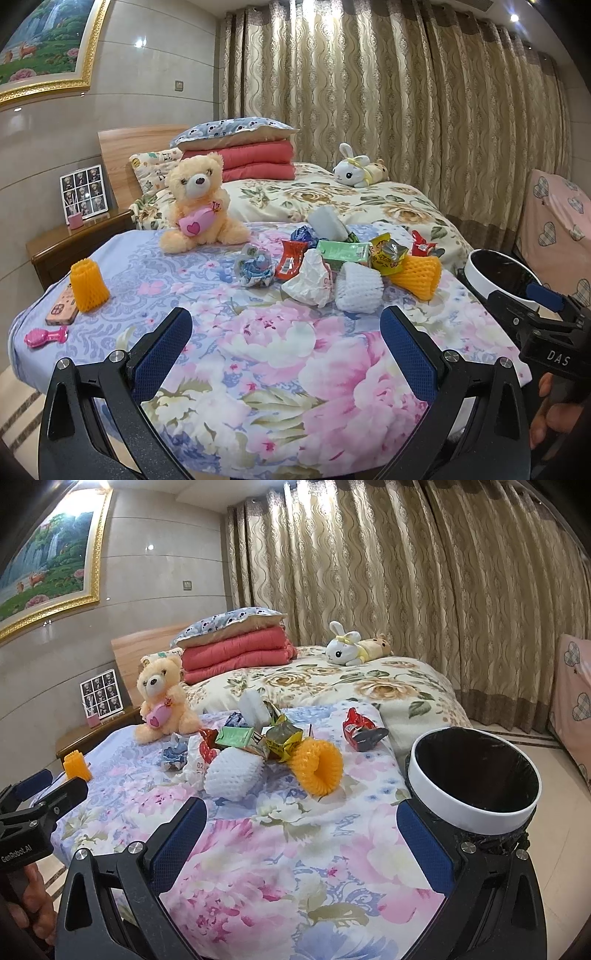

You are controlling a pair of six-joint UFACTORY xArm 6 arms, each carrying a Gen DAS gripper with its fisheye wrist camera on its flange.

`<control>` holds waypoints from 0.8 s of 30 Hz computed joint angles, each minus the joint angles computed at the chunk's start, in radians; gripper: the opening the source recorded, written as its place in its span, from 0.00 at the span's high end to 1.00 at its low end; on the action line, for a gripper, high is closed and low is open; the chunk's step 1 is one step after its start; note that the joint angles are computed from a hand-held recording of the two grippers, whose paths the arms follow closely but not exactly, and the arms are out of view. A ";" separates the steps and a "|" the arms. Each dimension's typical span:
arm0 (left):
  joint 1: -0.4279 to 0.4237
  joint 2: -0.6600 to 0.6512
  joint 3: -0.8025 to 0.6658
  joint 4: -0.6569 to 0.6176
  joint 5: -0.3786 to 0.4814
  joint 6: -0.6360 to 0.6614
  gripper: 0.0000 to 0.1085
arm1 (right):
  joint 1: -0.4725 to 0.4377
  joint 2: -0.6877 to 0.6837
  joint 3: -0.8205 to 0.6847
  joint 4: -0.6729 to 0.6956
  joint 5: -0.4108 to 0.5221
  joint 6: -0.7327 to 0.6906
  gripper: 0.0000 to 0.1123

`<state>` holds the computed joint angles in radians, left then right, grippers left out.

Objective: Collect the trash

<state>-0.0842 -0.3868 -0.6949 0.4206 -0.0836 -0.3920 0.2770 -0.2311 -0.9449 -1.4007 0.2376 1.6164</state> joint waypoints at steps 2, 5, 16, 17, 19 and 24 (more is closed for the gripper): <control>0.004 0.000 -0.001 0.021 -0.001 -0.020 0.05 | 0.003 0.001 -0.002 -0.006 0.002 0.003 0.08; 0.010 0.002 -0.004 0.060 0.001 -0.058 0.05 | 0.004 0.004 -0.004 -0.001 0.002 -0.001 0.08; 0.022 0.008 -0.007 0.117 -0.006 -0.114 0.05 | 0.008 0.009 -0.004 0.017 -0.001 -0.019 0.08; 0.023 0.008 -0.006 0.116 -0.007 -0.112 0.05 | 0.008 0.009 -0.004 0.019 -0.002 -0.021 0.08; 0.022 0.008 -0.006 0.110 -0.007 -0.107 0.05 | 0.007 0.010 -0.004 0.019 -0.003 -0.020 0.08; 0.020 0.007 0.000 0.080 -0.010 -0.079 0.05 | 0.007 0.011 -0.004 0.013 -0.004 -0.014 0.08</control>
<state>-0.0639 -0.3797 -0.6946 0.5004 -0.0938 -0.4714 0.2841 -0.2203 -0.9491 -1.3875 0.2339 1.6025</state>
